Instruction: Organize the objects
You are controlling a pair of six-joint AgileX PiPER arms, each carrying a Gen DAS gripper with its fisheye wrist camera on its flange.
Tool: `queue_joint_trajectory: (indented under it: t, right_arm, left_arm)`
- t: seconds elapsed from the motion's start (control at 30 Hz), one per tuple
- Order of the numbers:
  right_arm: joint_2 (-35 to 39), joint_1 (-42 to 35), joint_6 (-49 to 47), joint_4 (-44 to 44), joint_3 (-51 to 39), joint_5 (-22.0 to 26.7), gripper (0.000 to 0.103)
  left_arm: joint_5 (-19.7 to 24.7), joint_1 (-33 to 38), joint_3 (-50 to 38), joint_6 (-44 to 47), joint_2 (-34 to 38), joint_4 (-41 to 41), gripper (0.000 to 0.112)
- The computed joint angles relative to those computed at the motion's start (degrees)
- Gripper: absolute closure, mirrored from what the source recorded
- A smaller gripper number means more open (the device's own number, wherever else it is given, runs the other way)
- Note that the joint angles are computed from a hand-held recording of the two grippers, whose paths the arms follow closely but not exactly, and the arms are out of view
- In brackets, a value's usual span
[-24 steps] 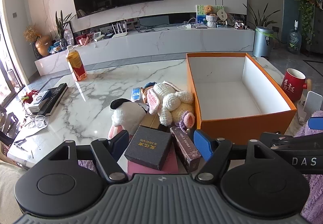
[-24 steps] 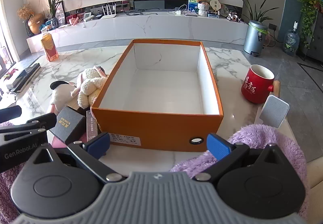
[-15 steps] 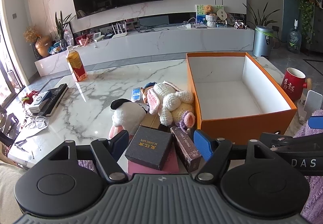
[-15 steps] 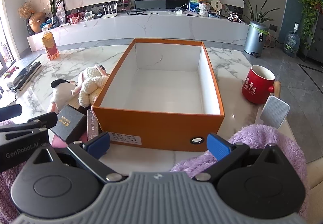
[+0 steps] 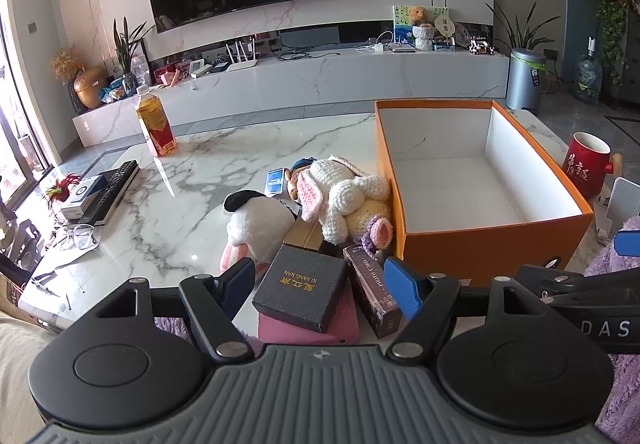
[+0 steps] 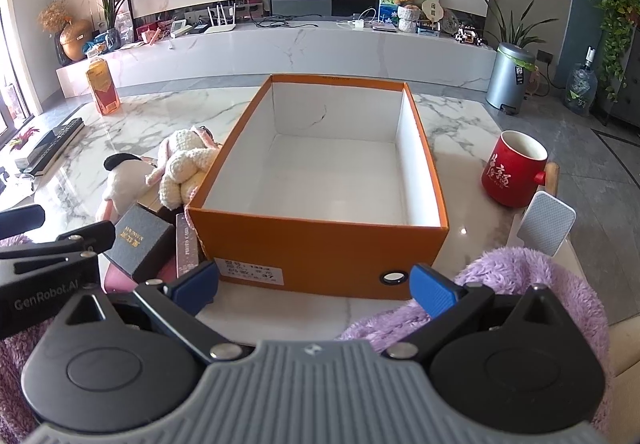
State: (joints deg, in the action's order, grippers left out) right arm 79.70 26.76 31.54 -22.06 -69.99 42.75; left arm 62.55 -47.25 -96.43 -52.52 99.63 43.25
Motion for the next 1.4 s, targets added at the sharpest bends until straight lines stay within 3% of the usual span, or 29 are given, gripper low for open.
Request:
queue_joint_trajectory:
  t: [0.73,1.0,1.1,1.3,1.4]
  right_arm:
    - [3.99,-0.06,-2.61,2.19,-3.79,1.2,0.001]
    - [7.47,-1.15,-13.14,7.65,-11.58,1.45,0.002]
    - [11.06,-3.13,-21.91,15.59,-17.34,2.44,0.015]
    - [22.59,-4.59,-34.1,26.95,-32.43,8.95,0.046]
    - [29.57,-3.93,-38.18,28.26,-41.99,13.14,0.051]
  left_arm:
    - [-0.25,2.37,-2.18,2.22,1.37,-3.58,0.028]
    - [-0.93,7.67,-5.17,8.93,1.22,-9.01,0.029]
    - [-0.93,11.22,-6.95,12.44,1.74,-12.35,0.04]
    - [-2.66,19.16,-10.8,20.45,4.77,-21.9,0.065]
    - [-2.72,22.84,-13.8,26.41,7.51,-27.73,0.072]
